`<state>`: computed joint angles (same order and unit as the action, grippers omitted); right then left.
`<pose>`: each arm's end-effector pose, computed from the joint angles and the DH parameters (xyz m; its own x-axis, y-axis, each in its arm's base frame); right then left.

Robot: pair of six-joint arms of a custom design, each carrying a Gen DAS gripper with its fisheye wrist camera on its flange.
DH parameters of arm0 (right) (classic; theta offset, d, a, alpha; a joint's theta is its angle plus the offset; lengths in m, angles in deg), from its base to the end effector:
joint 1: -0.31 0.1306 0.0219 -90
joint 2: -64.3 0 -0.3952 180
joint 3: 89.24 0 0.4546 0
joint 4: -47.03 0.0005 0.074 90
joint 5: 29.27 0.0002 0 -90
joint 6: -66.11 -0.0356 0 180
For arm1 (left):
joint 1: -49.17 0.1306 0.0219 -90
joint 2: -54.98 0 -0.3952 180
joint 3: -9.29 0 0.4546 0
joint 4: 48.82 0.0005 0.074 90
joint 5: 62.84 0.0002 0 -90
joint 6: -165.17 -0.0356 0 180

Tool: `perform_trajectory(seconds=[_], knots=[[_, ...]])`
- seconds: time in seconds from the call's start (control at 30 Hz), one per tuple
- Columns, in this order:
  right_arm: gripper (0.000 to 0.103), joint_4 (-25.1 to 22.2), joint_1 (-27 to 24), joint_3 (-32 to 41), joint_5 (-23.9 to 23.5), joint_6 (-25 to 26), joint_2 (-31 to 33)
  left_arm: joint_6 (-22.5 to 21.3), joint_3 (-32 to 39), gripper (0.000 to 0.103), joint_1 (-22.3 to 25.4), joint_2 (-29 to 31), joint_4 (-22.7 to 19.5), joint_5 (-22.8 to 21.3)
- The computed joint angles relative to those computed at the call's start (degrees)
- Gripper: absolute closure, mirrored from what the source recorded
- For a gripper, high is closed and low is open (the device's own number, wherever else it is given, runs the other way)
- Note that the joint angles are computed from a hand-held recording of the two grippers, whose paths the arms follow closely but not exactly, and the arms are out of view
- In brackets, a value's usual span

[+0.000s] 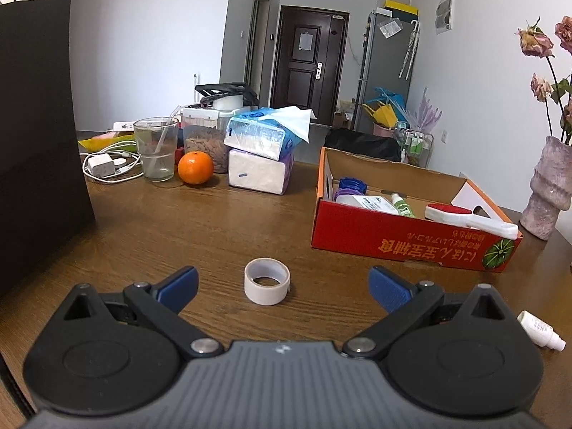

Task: Organize rigid objects
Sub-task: 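Withdraw both tools from the box toward the tape roll and spray bottle, then grasp the white spray bottle with right tool while left grasps tape roll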

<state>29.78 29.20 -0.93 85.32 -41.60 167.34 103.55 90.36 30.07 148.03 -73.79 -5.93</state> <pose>0.5685 0.2962 0.3435 -0.4814 0.0503 -0.8751 0.0170 0.9987 0.0481 0.5453 -0.1688 0.3683 -0.4341 -0.2711 -0.8591 -0.3915 0.9156 -0.0911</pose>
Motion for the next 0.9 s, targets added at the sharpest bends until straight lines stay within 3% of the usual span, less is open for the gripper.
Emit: perform_trajectory(seconds=[0.13, 0.33, 0.43, 0.73, 0.9], knots=[[0.000, -0.9, -0.3, 0.5, -0.5, 0.0, 1.2, -0.5, 0.2, 0.000, -0.2, 0.3, -0.1, 0.0], [0.000, -3.5, 0.1, 4.9, -1.0, 6.4, 5.4, -0.4, 0.6, 0.000, -0.1, 1.0, -1.0, 0.7], [0.000, -6.4, 0.0, 8.0, -1.2, 6.5, 7.8, -0.4, 0.8, 0.000, -0.1, 1.2, -1.2, 0.8], [0.000, -13.9, 1.3, 16.8, 0.0, -8.0, 14.2, -0.5, 0.8, 0.000, 0.0, 1.2, -1.1, 1.7], [0.000, -19.1, 2.6, 24.0, 5.0, -13.6, 19.4, -0.7, 0.5, 0.000, 0.4, 1.0, -1.0, 3.0]])
